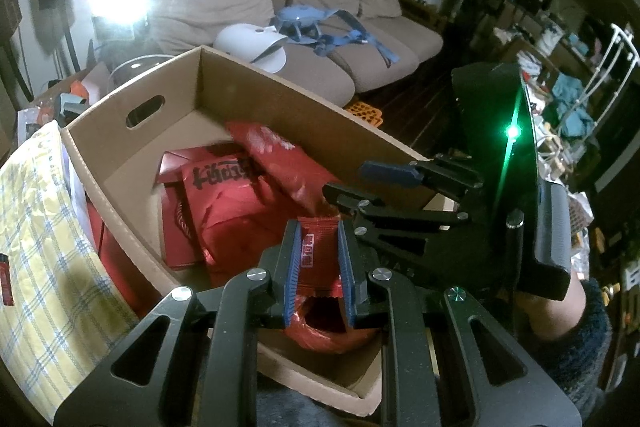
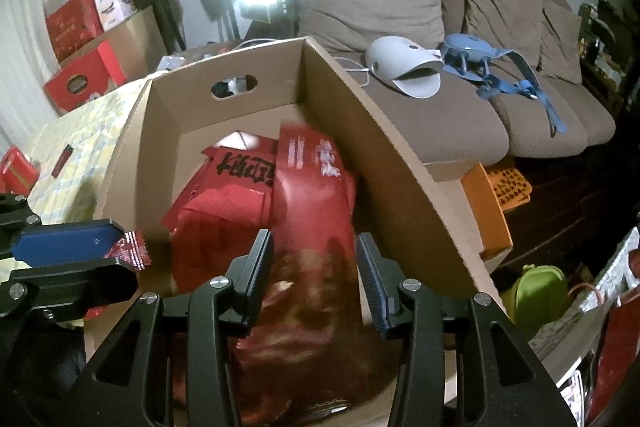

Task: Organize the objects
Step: 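Open both tools and release the long red bag and red packet in the box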

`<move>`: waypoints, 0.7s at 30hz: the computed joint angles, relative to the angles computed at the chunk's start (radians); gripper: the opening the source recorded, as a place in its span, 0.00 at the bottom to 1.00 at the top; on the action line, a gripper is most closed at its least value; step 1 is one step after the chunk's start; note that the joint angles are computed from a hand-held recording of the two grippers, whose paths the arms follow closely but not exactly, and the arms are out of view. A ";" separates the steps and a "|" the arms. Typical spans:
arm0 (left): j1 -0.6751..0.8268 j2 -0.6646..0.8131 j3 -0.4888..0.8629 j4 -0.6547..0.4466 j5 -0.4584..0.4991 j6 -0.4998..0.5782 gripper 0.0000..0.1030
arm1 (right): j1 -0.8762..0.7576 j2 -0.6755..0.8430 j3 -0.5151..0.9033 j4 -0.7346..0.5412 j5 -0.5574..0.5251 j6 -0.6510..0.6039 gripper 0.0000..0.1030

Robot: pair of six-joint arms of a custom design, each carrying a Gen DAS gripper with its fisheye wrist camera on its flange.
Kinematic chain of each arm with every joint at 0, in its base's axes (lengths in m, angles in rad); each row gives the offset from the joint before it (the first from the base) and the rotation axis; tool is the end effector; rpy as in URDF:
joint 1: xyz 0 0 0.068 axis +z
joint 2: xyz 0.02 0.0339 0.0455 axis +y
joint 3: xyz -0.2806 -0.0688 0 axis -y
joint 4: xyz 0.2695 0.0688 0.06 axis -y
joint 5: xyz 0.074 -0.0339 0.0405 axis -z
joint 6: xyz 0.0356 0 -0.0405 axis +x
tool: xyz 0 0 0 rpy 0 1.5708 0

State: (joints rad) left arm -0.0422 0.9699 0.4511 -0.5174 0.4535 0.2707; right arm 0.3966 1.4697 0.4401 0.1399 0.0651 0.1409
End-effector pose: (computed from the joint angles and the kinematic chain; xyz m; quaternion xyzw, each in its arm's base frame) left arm 0.1783 -0.0231 0.1722 0.2051 0.9191 -0.1861 0.2804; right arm 0.2323 0.0948 0.1075 -0.1093 0.9358 0.0591 0.3300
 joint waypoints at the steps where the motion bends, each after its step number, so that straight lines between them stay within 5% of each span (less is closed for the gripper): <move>1: 0.002 0.001 0.000 0.000 0.001 0.002 0.16 | -0.003 -0.002 -0.001 0.002 0.001 0.002 0.43; 21: -0.001 0.148 -0.001 0.073 -0.049 -0.025 0.17 | -0.044 -0.035 -0.008 -0.008 0.007 0.025 0.57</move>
